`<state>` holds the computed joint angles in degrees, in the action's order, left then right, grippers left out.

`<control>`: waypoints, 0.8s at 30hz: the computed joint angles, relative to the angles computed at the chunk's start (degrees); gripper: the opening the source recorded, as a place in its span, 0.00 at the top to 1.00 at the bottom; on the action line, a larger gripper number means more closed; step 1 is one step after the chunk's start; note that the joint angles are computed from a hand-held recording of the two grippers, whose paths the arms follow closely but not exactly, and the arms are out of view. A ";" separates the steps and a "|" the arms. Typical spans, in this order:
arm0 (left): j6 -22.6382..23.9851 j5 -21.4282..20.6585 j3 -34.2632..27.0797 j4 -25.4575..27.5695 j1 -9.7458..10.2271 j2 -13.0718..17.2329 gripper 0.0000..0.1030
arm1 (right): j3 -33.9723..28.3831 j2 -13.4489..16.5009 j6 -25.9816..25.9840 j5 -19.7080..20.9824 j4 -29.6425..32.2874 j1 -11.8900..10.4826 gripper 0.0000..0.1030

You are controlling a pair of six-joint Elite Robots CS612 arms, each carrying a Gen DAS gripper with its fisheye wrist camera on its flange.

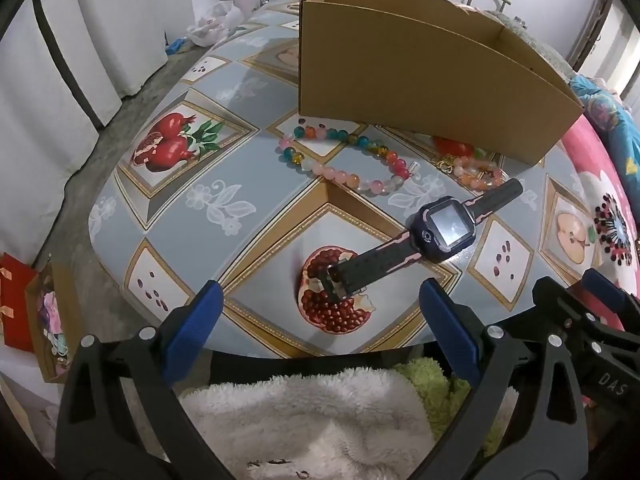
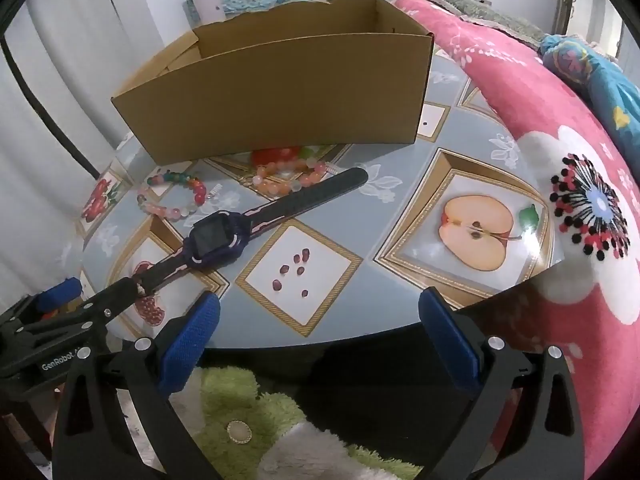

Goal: Organize jewelry

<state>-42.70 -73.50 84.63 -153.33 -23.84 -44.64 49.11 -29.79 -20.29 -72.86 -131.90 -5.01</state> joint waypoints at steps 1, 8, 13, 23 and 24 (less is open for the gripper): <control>0.06 -0.02 -0.02 0.13 0.03 -0.02 0.08 | 0.17 -0.07 -0.03 0.17 -0.13 -0.03 0.06; -0.02 -0.23 -0.14 0.72 0.12 -0.12 0.08 | 0.79 -0.42 0.01 0.79 -0.05 -0.11 0.06; -0.08 -0.30 -0.05 0.85 0.13 -0.24 0.08 | 0.94 -0.49 0.06 0.86 -0.14 -0.10 0.06; -0.23 -0.40 0.16 0.88 0.14 -0.47 0.08 | 1.43 -0.78 -0.33 1.18 0.06 -0.09 0.06; -0.21 -0.39 0.18 0.79 0.13 -0.47 0.08 | 1.41 -0.77 -0.31 1.22 0.07 -0.09 0.06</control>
<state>-42.91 -73.88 84.81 -152.54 -23.71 -45.11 50.52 -30.56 -20.60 -71.64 -131.83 -5.10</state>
